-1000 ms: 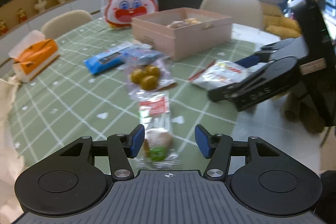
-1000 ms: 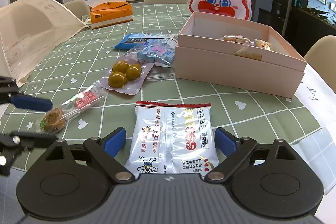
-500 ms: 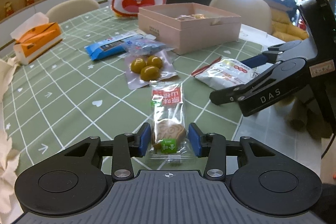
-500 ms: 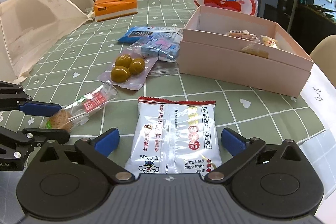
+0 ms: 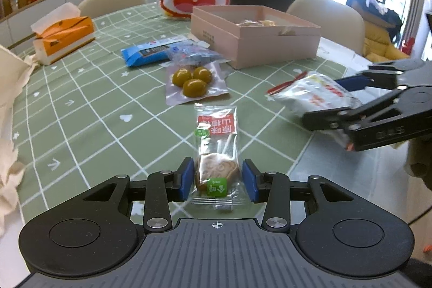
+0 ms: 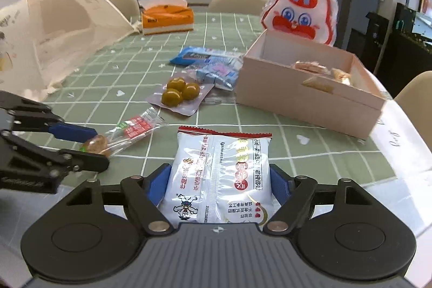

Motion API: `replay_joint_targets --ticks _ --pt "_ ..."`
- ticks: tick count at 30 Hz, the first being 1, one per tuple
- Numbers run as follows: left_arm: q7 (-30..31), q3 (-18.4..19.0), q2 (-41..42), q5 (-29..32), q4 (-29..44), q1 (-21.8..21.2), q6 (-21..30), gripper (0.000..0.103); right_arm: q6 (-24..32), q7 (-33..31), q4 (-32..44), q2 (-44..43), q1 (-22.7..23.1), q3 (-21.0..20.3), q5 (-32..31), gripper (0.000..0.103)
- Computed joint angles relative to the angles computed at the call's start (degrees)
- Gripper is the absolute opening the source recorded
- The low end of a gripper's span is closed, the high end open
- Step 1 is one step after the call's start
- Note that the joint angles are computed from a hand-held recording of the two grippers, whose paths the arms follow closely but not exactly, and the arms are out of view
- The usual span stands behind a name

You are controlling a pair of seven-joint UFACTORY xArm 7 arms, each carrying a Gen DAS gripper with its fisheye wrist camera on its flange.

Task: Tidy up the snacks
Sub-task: 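Carry both packets over the pink box and release them from both tools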

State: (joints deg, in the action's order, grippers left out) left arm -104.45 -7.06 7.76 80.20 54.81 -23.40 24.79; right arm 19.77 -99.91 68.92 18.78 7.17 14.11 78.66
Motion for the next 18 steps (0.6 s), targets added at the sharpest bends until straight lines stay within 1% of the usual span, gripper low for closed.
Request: replay_joint_targets --ticks 2,4,6,8,11,13,15,16,17,18 --pt "-1.60 -0.21 0.31 0.37 0.53 -0.28 -0.61 0.041 2.44 2.12 -0.41 -1.02 -1.31 -1.06 -1.06 0.077" --pt "-4.31 -0.33 0.65 2.55 1.31 -0.83 -1.49 0.041 3.70 3.83 -0.26 -1.52 -2.27 -1.96 -1.78 0.077" --pt "-5.25 -0.69 1.61 4.63 3.23 -1.77 -0.41 0.041 4.05 3.78 0.18 -1.93 -3.35 -2.55 -1.00 0.077" --pt "-4.71 -0.78 2.95 5.76 6.07 -2.41 0.08 0.041 4.75 3.45 1.10 -2.28 -4.31 -3.07 -0.03 0.077" --pt "-2.74 -0.11 4.22 7.70 11.77 -2.89 0.04 0.041 7.25 4.46 4.45 -2.73 -5.66 -3.97 0.30 0.077" --pt "-0.71 0.49 4.54 8.82 16.26 -2.99 0.69 0.041 8.60 5.76 9.04 -2.49 -6.27 -4.33 0.40 0.077" --pt "0.83 1.36 5.44 10.24 22.13 -2.68 1.05 0.041 8.47 8.05 16.24 -0.87 -6.42 -4.32 0.32 0.077" --pt "2.74 1.74 6.63 9.52 25.50 -2.22 0.33 0.041 8.29 10.08 20.23 0.60 -6.31 -4.22 -0.69 0.077" --pt "6.40 2.10 8.39 6.89 29.22 -1.45 -1.33 0.041 8.22 12.88 24.83 2.60 -6.13 -4.08 -2.56 0.077" --pt "10.54 2.53 10.97 2.69 33.59 -0.57 -3.17 0.041 8.02 16.78 30.10 5.27 -5.66 -4.04 -5.45 0.077"
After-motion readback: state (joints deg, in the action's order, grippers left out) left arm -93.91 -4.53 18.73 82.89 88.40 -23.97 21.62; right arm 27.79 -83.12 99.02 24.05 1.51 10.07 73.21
